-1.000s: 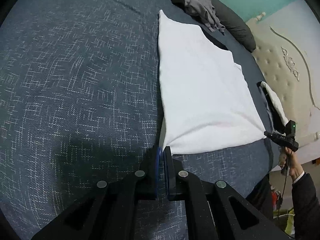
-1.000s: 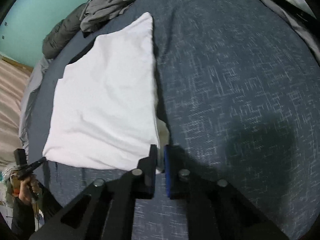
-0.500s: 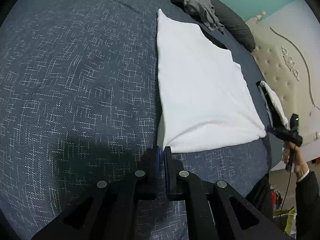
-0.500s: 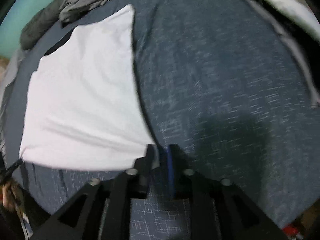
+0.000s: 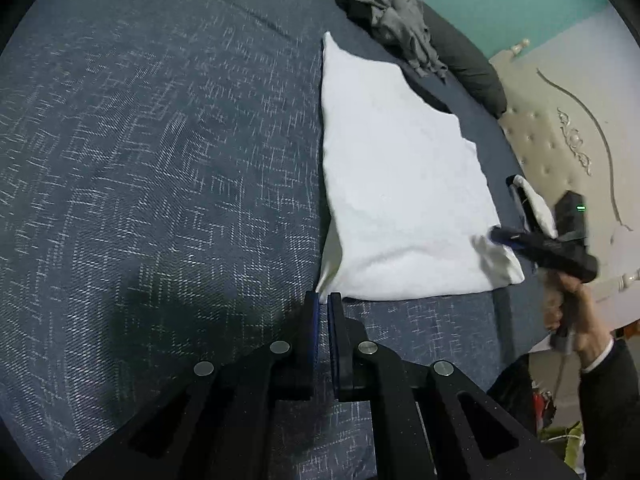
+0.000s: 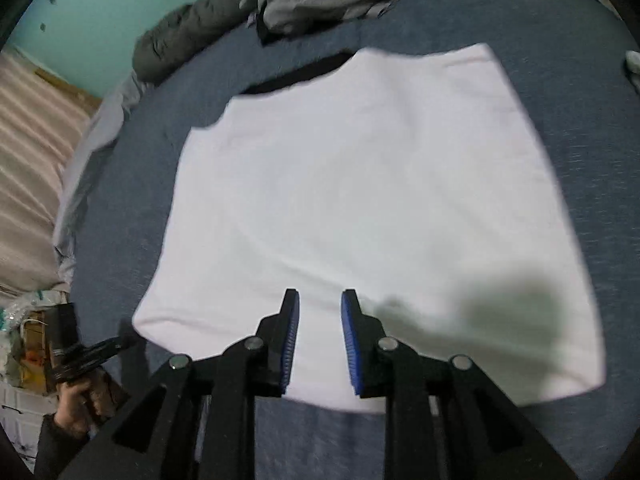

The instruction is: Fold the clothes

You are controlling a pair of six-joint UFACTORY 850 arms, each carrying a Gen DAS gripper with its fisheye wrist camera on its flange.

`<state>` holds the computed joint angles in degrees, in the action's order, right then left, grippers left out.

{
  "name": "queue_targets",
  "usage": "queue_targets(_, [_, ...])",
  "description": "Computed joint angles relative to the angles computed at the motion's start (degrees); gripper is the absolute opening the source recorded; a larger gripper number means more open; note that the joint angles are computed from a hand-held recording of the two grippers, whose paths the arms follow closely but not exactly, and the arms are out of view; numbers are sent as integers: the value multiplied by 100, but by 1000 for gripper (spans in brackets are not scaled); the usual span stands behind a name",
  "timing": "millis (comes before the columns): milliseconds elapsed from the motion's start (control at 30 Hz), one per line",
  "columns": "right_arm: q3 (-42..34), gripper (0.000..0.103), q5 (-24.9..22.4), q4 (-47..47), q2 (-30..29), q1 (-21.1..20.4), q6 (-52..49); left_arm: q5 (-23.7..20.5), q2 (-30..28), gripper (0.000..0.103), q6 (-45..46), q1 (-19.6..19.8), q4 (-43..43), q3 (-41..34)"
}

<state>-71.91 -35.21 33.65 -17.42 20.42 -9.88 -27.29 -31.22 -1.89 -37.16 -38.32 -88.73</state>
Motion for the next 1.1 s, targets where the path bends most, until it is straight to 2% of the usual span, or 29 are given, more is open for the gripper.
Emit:
queue_targets(100, [-39, 21, 10, -343, -229, 240, 297, 55, 158, 5, 233, 40, -174, 188])
queue_targets(200, [-17, 21, -220, -833, -424, 403, 796, 111, 240, 5, 446, 81, -394, 300])
queue_targets(300, [262, 21, -77, -785, -276, 472, 719, 106, 220, 5, 536, 102, -464, 283])
queue_targets(433, [344, 21, -122, -677, -214, 455, 516, 88, 191, 5, 614, 81, -572, 258])
queue_targets(667, [231, 21, -396, -1029, -213, 522, 673, 51, 10, 6, 435, 5, -573, 5])
queue_targets(700, [202, 21, -469, -1139, -223, 548, 696, 35, -24, 7, 423, 1, -606, -39])
queue_targets(833, [192, 21, -713, -1362, -167, 625, 677, -4, -158, 28, 285, 3, -786, -186])
queue_targets(900, [261, 21, -808, -1285, -48, 596, 572, 18, -192, 30, 286, 9, -947, -212])
queue_targets(1033, [605, 21, -723, -1016, 429, 381, 325, 89, -248, 42, 197, 2, -1151, -240])
queue_targets(1100, [893, 21, -665, -900, 811, 162, 285, 144, -273, 42, -125, -17, -991, -248])
